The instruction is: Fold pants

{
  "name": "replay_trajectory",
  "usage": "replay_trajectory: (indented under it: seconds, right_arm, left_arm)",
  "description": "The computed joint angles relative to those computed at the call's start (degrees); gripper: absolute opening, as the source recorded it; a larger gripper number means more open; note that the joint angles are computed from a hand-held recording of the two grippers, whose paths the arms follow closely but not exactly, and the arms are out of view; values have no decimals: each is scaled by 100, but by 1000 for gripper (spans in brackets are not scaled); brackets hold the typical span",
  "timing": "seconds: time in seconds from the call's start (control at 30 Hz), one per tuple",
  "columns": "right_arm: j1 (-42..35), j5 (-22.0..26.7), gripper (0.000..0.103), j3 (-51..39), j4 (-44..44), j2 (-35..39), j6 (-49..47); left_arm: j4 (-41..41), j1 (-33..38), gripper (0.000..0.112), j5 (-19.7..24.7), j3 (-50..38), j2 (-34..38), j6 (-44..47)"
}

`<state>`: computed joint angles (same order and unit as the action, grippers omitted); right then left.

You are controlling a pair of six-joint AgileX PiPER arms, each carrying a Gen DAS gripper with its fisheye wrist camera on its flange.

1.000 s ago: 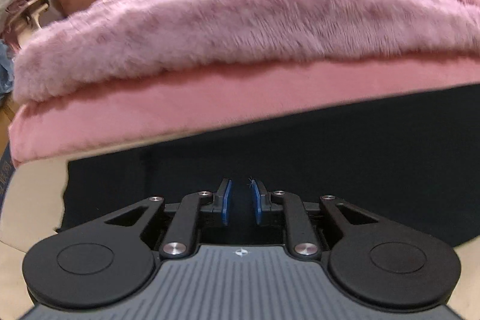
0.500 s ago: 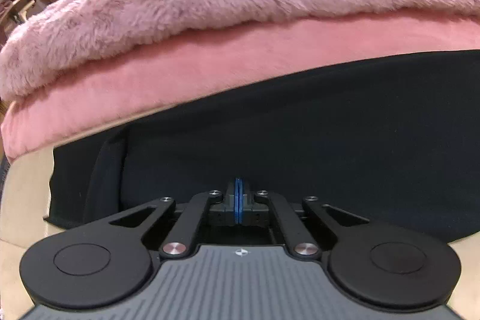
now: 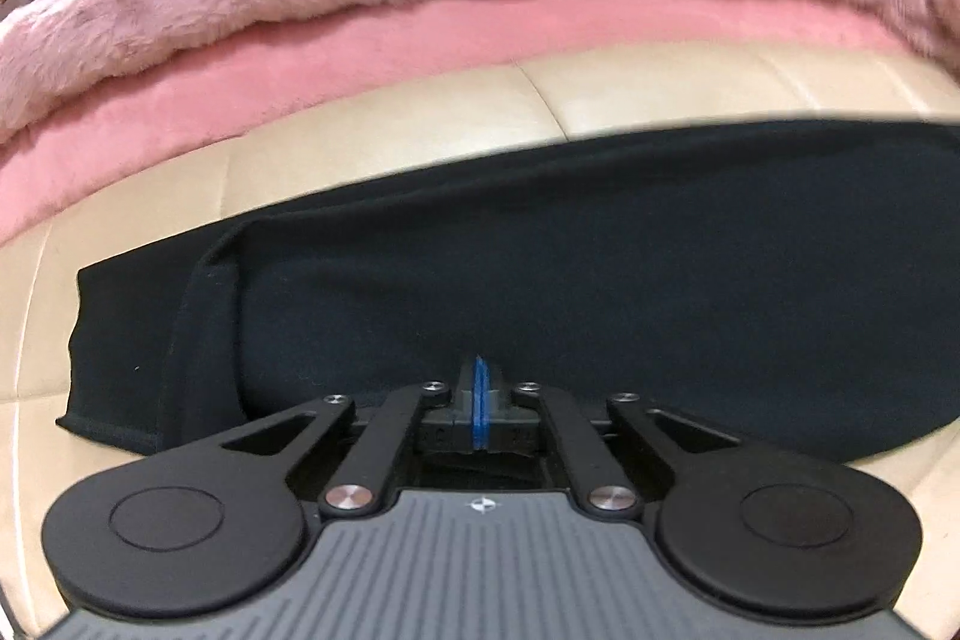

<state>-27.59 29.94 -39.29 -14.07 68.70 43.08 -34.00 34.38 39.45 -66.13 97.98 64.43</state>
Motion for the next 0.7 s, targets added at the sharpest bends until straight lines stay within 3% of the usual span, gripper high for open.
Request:
replay_trajectory:
  seconds: [0.07, 0.17, 0.2, 0.23, 0.27, 0.4, 0.53, 0.7]
  right_arm:
    - [98, 119, 6, -188, -110, 169, -89]
    - [308, 415, 23, -390, -426, 163, -262]
    - [419, 547, 36, -450, -686, 111, -215]
    - [530, 650, 42, -496, -953, 71, -119]
    - [699, 781, 45, -522, -1366, -1, 56]
    - [1001, 825, 45, -703, -1942, -37, -101]
    - [1006, 401, 42, -1069, -1298, 342, -1269]
    - [1088, 137, 41, -1809, -445, 1165, -3462]
  left_arm:
    - [-457, 327, 10, 99, 30, -130, 352]
    - [-680, 808, 27, 103, -51, -329, 764]
    - [-743, 970, 35, 92, -103, -358, 914]
    - [-760, 1111, 39, 86, -195, -342, 1002]
    - [-724, 1196, 46, 106, -304, -300, 981]
    - [-504, 1257, 49, 222, -712, 29, 635]
    - [-306, 1178, 49, 434, -1066, 384, 46]
    - [-244, 1260, 12, 739, -1253, 587, -136]
